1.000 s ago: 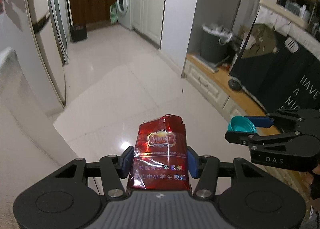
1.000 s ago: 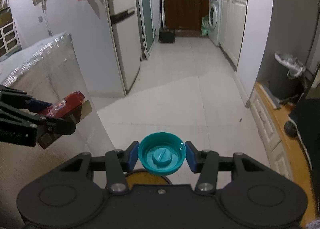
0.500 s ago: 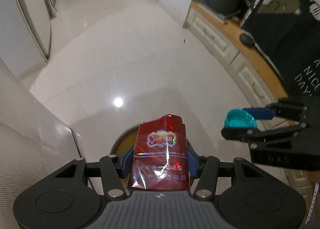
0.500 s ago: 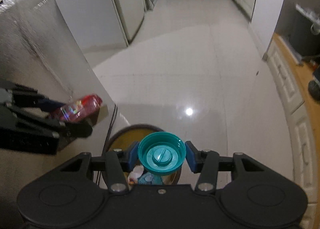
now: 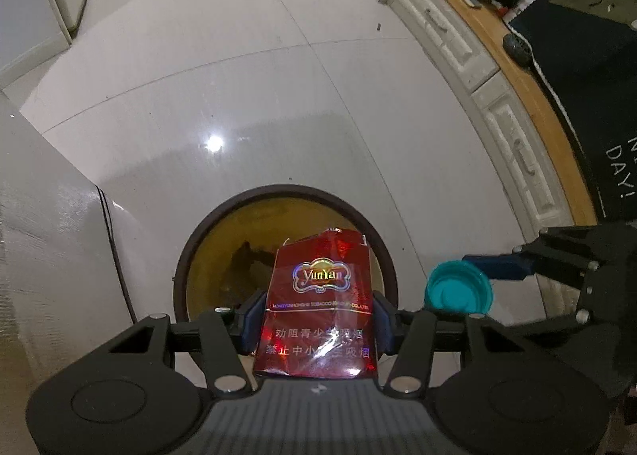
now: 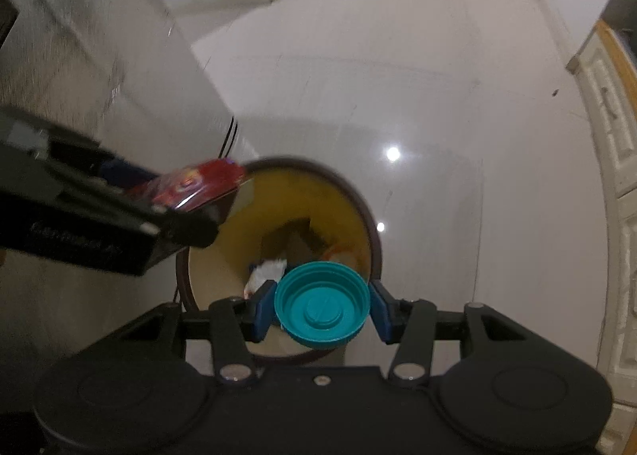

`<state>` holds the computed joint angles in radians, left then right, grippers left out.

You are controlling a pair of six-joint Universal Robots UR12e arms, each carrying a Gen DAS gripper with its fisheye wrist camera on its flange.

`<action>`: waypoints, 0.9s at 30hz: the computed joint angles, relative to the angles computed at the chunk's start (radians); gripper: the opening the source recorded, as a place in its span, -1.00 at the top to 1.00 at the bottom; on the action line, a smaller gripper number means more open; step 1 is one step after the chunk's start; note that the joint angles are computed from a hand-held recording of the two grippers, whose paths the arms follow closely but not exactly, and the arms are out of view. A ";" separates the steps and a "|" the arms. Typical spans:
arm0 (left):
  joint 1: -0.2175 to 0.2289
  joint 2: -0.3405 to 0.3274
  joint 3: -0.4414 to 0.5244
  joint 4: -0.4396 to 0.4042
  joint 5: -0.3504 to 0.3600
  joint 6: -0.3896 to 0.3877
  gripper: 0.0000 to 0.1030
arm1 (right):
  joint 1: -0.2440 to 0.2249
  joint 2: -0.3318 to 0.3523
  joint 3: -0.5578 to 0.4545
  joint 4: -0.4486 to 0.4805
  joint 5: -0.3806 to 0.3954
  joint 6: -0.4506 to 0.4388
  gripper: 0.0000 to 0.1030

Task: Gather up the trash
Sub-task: 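Open left tool to drop red wrapper while right tool drops teal cap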

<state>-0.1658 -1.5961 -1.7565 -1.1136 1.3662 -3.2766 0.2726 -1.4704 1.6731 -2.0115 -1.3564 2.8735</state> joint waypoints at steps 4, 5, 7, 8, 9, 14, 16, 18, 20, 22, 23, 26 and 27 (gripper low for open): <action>0.007 -0.011 -0.015 0.043 -0.009 -0.032 -0.21 | 0.009 0.013 0.001 0.029 -0.003 -0.031 0.03; 0.010 -0.014 -0.016 0.045 -0.010 -0.043 -0.31 | 0.011 0.014 0.003 0.033 -0.001 -0.033 0.03; 0.007 -0.019 -0.014 0.047 0.018 -0.046 -0.59 | 0.013 0.019 0.003 0.036 0.009 -0.030 0.03; 0.005 -0.020 -0.013 0.046 0.034 -0.043 -0.62 | 0.013 0.022 0.002 0.037 0.014 -0.027 0.03; 0.004 -0.020 -0.014 0.047 0.046 -0.044 -0.66 | 0.012 0.024 0.002 0.039 0.017 -0.023 0.03; 0.023 -0.003 -0.039 0.058 0.046 -0.089 -0.79 | 0.014 0.037 -0.001 0.045 0.025 0.005 0.03; 0.024 0.002 -0.047 0.066 0.062 -0.100 -0.87 | 0.012 0.037 0.001 0.042 0.025 0.021 0.02; 0.025 0.010 -0.058 0.077 0.072 -0.110 -0.92 | 0.011 0.042 0.001 0.033 0.026 0.042 0.02; 0.028 0.020 -0.071 0.087 0.073 -0.129 -0.97 | 0.009 0.045 0.002 0.020 0.022 0.073 0.02; 0.030 0.029 -0.082 0.088 0.077 -0.135 -1.00 | 0.005 0.048 0.006 0.006 0.028 0.105 0.02; 0.028 0.034 -0.086 0.088 0.087 -0.137 -1.00 | 0.003 0.050 0.008 0.001 0.032 0.120 0.02; 0.029 0.052 -0.105 0.088 0.106 -0.141 -1.00 | 0.000 0.051 0.022 -0.036 0.041 0.167 0.00; 0.032 0.058 -0.110 0.079 0.106 -0.146 -1.00 | -0.002 0.051 0.027 -0.043 0.044 0.180 0.02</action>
